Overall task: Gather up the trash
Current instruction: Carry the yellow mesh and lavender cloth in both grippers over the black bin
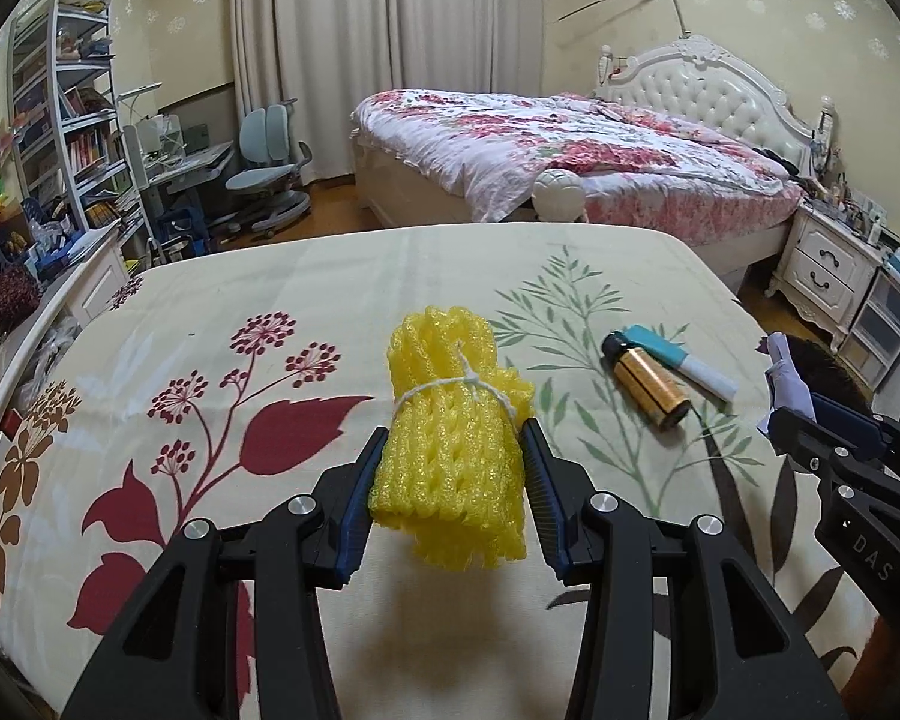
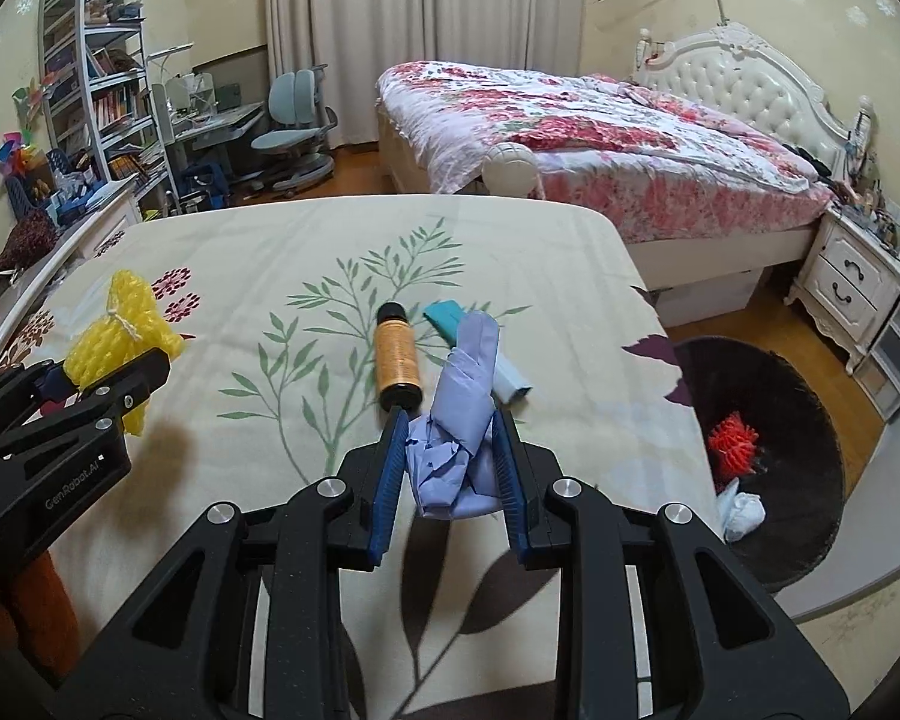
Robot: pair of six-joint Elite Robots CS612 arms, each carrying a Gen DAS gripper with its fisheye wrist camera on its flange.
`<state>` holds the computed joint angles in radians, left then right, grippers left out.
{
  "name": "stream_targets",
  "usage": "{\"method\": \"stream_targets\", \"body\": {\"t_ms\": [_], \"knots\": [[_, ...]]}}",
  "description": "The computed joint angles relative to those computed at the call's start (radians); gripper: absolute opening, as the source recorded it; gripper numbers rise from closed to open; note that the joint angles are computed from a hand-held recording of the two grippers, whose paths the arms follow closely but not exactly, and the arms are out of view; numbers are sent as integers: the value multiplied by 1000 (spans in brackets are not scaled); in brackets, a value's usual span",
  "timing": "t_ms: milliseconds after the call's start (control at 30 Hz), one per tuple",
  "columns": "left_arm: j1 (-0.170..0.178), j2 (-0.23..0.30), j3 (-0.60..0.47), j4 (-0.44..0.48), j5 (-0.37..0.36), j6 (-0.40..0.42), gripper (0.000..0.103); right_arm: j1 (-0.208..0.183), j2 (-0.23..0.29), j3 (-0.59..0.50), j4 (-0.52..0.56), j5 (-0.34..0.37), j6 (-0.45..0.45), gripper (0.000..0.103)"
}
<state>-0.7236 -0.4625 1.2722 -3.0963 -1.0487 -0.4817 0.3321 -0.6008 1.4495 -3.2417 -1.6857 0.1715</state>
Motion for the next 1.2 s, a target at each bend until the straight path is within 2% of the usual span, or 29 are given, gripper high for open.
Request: {"method": "stream_targets", "body": {"t_ms": [567, 867, 1200], "knots": [[-52, 75, -170, 19, -88, 131, 45, -75, -42, 120, -89, -92, 93, 28], [-71, 132, -294, 59, -129, 174, 45, -107, -49, 141, -101, -146, 121, 28], [-85, 203, -444, 119, -153, 215, 45, -140, -37, 128, -80, -166, 145, 28]]}}
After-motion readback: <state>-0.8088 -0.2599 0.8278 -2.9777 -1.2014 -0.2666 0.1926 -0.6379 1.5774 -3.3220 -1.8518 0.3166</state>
